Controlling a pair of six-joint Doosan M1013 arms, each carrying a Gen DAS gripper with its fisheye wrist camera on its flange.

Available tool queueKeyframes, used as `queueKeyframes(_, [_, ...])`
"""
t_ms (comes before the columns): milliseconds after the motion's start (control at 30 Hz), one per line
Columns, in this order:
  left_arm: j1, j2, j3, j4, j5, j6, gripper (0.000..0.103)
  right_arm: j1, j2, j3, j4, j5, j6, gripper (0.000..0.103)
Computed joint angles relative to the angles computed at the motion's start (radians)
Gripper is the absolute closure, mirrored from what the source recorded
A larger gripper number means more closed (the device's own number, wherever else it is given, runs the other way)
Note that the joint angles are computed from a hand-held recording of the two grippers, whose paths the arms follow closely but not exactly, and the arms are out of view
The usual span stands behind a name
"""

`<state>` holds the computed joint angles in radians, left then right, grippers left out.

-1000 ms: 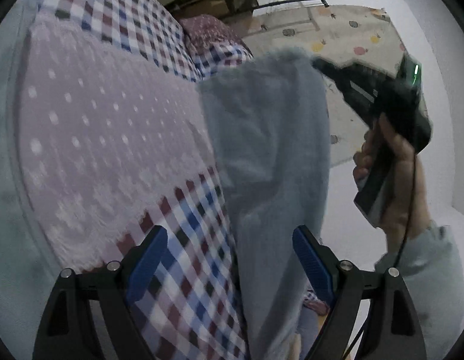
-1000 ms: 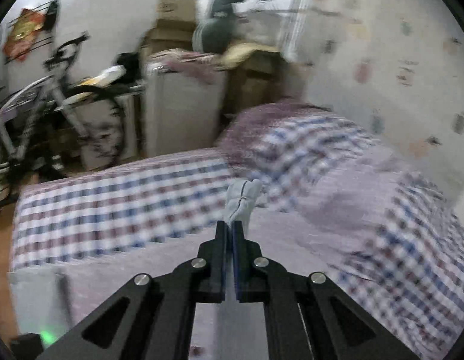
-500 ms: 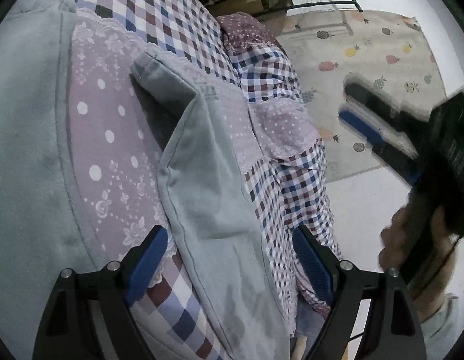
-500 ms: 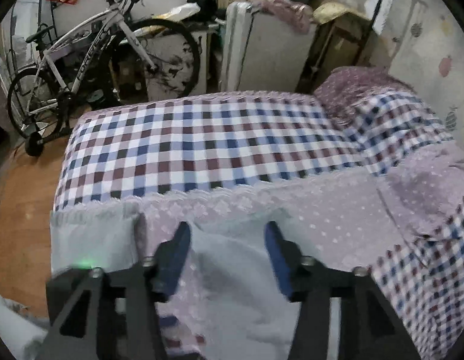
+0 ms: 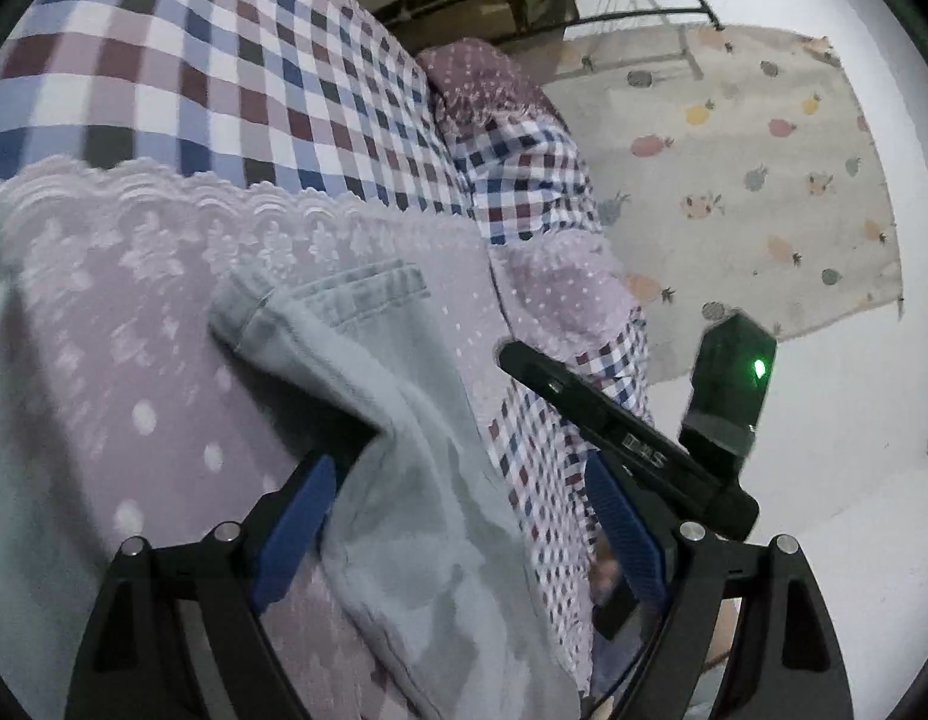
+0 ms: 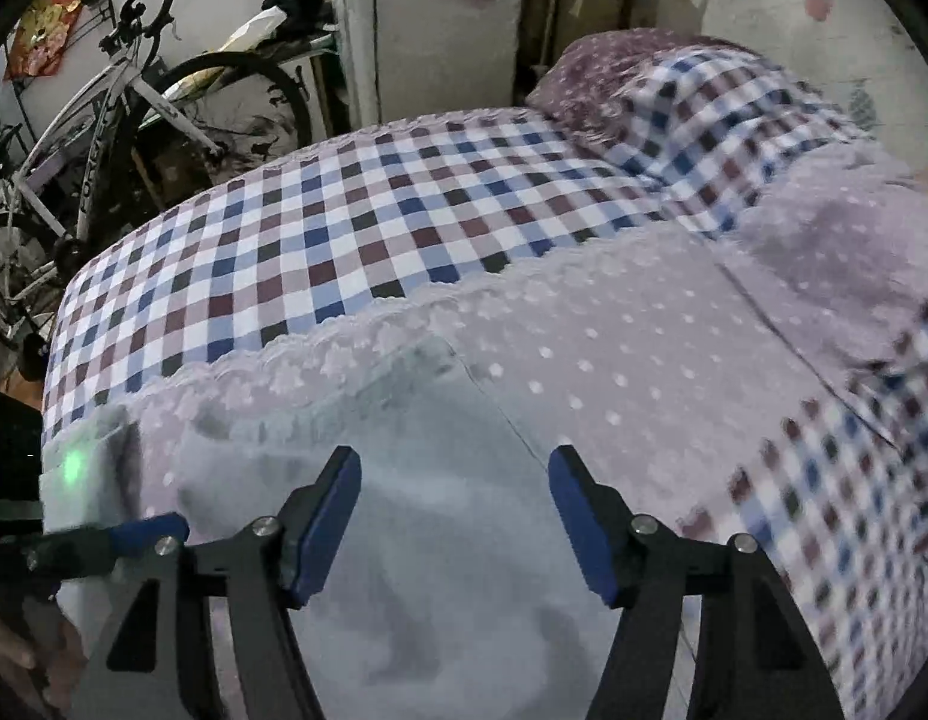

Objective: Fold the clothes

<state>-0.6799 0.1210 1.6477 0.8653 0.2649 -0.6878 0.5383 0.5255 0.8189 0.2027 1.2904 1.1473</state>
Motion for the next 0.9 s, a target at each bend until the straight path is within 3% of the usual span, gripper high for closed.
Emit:
queueKeyframes(67, [0.008,0.006,-0.006,-0.035,0.006,0.041,0.028,0.008,0.036,-0.035,0.015,0.015,-0.017,0.035])
queueKeyframes(133, [0.008,0.009,-0.009,-0.076,0.048,0.074,0.058,0.014,0.072,-0.072,0.031,0.037,-0.041,0.035])
queueKeyframes(233, [0.021,0.015,-0.005,-0.206,0.062,0.185,0.076,0.021,0.12,-0.125,0.037,0.073,-0.058,0.036])
queueKeyframes(300, [0.024,0.013,0.016,-0.135,0.036,0.099,0.084,0.023,0.15,-0.164,0.037,0.108,-0.066,0.037])
queueKeyframes(400, [0.021,0.012,0.026,-0.022,0.033,0.0,0.092,0.028,0.187,-0.215,0.019,0.158,-0.075,0.053])
queueKeyframes(433, [0.017,0.012,0.026,0.028,0.042,-0.034,0.097,0.028,0.193,-0.223,0.01,0.165,-0.076,0.069])
queueKeyframes(533, [0.008,0.009,0.022,0.217,0.065,-0.134,0.1,0.021,0.17,-0.192,0.011,0.113,-0.082,0.096])
queueKeyframes(600, [-0.01,0.011,0.006,0.311,0.129,-0.124,0.1,0.012,0.116,-0.117,0.03,-0.022,-0.087,0.099])
queueKeyframes(667, [-0.024,0.017,-0.019,0.289,0.206,-0.03,0.099,0.001,0.051,-0.026,0.053,-0.211,-0.069,0.099])
queueKeyframes(733, [0.004,0.033,-0.028,0.087,0.185,0.097,0.099,0.004,0.027,0.014,0.01,-0.318,-0.02,0.097])
queueKeyframes(767, [0.02,0.041,-0.03,-0.038,0.175,0.173,0.099,0.01,0.032,0.01,-0.035,-0.327,0.015,0.096])
queueKeyframes(800, [0.03,0.045,-0.029,-0.111,0.17,0.212,0.099,0.022,0.057,-0.022,-0.095,-0.284,0.051,0.09])
queueKeyframes(900, [0.029,0.049,-0.033,-0.138,0.183,0.237,0.099,0.06,0.142,-0.13,-0.302,-0.123,0.149,0.087])
